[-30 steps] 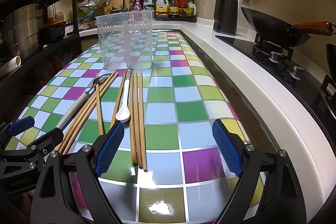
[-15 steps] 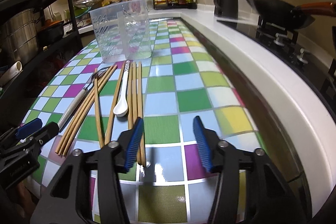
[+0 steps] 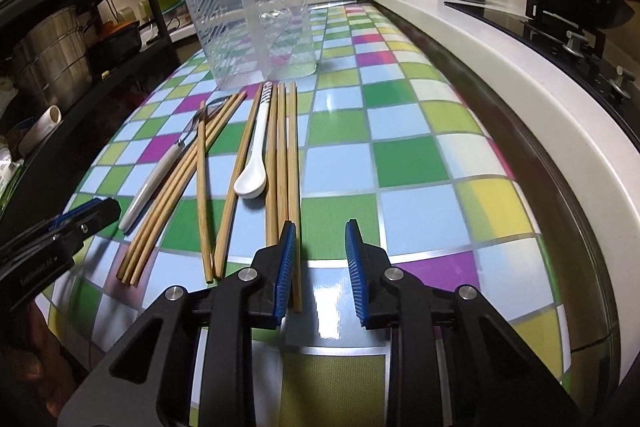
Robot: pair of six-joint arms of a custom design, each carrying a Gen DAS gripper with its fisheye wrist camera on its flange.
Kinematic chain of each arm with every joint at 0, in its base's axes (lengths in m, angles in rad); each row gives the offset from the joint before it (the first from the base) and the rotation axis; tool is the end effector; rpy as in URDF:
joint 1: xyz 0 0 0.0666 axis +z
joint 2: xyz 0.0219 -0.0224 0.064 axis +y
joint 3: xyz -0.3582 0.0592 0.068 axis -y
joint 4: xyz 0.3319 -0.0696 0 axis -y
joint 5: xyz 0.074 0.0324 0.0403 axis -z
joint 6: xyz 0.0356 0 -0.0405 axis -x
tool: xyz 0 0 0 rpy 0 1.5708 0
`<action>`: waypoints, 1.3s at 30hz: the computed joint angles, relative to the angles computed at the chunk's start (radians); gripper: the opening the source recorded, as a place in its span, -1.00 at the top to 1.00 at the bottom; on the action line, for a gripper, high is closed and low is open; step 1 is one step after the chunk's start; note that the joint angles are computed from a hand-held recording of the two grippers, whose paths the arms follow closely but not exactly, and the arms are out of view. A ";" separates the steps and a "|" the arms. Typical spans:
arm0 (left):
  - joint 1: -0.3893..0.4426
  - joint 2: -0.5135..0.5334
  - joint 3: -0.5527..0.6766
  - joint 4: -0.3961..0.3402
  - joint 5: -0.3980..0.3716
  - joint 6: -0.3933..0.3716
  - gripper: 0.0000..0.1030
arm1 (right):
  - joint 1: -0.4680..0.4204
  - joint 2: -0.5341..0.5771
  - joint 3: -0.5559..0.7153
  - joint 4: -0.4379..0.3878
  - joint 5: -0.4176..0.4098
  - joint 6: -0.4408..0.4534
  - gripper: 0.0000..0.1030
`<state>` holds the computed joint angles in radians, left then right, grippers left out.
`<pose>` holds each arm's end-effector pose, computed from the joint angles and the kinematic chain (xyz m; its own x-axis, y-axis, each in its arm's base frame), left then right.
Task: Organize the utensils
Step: 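Close the left gripper on the white-handled fork while the right gripper grasps a single chopstick, then lift the fork with the left gripper while the right gripper lifts its chopstick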
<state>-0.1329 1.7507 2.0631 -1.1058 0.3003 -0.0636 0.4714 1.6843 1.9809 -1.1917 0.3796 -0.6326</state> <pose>0.5381 -0.0830 0.4957 -0.6839 0.1527 -0.7134 0.3765 0.9115 -0.1658 0.4643 0.2214 0.4921 -0.6880 0.2657 -0.6754 0.2374 0.9618 0.1366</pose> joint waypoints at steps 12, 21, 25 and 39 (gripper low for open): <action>-0.012 0.140 0.213 -0.174 -0.022 -0.006 0.43 | 0.012 0.024 0.033 -0.024 -0.016 0.050 0.74; -0.033 0.212 0.340 -0.245 -0.076 -0.039 0.64 | 0.010 0.025 0.038 -0.042 0.002 0.042 0.89; -0.027 0.191 0.304 -0.222 -0.052 -0.055 0.67 | 0.010 0.023 0.035 -0.053 0.034 0.022 0.90; 0.002 0.053 0.069 -0.080 -0.081 -0.124 0.67 | 0.008 0.033 0.049 -0.100 0.121 -0.007 0.88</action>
